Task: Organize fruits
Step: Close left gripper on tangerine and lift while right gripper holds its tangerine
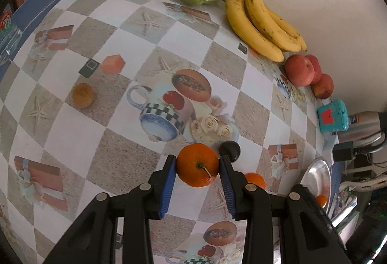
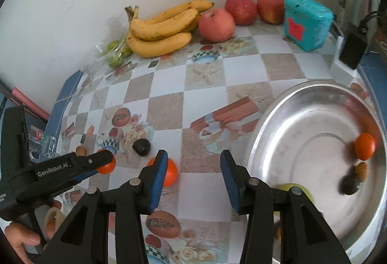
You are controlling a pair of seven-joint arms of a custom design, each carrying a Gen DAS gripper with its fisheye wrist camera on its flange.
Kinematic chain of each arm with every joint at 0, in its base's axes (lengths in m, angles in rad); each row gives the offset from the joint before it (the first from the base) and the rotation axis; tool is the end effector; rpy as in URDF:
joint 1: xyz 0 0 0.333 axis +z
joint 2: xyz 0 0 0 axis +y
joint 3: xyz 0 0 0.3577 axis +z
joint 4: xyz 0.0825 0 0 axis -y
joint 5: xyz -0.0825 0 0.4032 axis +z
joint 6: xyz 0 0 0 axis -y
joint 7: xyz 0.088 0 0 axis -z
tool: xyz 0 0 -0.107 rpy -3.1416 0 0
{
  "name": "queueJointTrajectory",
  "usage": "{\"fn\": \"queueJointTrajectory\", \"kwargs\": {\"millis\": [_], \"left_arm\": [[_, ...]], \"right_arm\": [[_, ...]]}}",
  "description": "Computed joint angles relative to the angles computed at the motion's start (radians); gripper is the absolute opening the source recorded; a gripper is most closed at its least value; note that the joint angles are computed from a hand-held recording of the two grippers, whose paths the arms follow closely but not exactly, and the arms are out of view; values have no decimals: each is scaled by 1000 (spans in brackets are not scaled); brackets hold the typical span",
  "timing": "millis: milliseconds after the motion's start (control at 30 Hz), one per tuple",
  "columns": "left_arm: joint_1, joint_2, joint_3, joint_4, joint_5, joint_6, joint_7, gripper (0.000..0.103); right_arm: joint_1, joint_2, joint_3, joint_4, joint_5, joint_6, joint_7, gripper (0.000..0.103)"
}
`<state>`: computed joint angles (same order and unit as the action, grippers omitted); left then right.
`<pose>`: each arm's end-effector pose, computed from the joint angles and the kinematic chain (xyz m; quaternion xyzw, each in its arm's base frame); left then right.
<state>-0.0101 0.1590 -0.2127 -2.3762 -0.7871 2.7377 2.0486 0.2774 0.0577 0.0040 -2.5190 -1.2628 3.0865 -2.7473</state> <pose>0.5270 -0.0910 0.2962 0.6922 -0.6873 0.2141 0.0522 0.4291 0.2054 0.3079 -0.5172 0.8116 -0.1023 0.2517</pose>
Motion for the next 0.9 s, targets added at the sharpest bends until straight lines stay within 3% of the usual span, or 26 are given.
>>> {"fn": "queueJointTrajectory", "kwargs": {"millis": [100,433,600,667,900], "left_arm": [[5,3,5,2,4,0,-9,39],[18,7,7,10,-4,-23,-4,39],[15,7,7,9,3,-20,-7,39],[14,7,7,9,6,-17,-10,39],[11,2,6,3,22,1,-22,39]], "right_arm": [[11,45,-1,34,0,28,-21,47],[92,145,-15,87,249,9,-294,47],[138,161,-54,88,315,20,-355,47],[163,158,-77,83,332,19,-367,42],[265,155,-180,71,366,46,-387,40]]}}
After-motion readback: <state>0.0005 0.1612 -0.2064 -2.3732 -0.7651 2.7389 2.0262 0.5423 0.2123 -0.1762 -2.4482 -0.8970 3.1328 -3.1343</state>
